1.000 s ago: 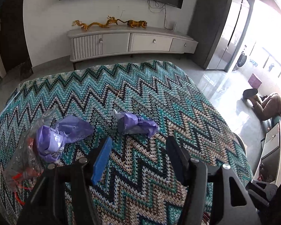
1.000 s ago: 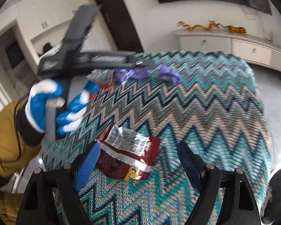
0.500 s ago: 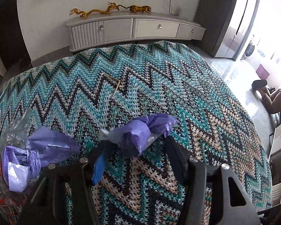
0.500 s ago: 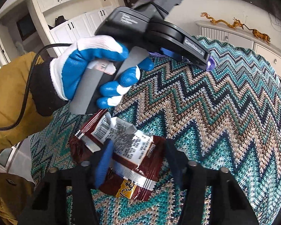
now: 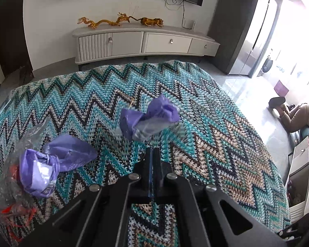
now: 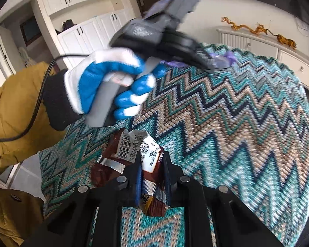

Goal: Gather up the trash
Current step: 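Grasp the purple glove with the left tool while the right tool grasps the brown snack bag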

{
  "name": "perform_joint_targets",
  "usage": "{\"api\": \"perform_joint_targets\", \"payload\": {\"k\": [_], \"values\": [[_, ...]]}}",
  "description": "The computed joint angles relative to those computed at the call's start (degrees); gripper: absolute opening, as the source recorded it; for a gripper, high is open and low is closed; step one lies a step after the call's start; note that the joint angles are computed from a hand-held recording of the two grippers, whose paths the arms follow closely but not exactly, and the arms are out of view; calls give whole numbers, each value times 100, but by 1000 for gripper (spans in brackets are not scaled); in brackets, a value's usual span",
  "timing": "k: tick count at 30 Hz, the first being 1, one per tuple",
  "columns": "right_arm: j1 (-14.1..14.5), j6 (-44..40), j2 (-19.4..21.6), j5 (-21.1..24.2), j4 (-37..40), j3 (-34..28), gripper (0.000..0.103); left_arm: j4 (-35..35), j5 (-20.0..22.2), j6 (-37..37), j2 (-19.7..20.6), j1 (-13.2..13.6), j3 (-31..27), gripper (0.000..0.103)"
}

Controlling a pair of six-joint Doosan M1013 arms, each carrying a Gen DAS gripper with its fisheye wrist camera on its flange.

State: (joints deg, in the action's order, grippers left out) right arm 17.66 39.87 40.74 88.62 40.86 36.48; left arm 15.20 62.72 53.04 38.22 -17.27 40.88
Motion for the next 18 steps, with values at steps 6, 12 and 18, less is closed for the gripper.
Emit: {"api": "perform_joint_targets", "payload": {"k": [6, 12, 18], "values": [[-214, 91, -282, -385, 216, 337, 16, 254, -288, -136, -425, -149, 492, 0], [-435, 167, -591, -708, 391, 773, 16, 334, -167, -332, -505, -203, 541, 3], [-559, 453, -510, -720, 457, 637, 16, 740, -63, -570, -280, -189, 278, 70]]}}
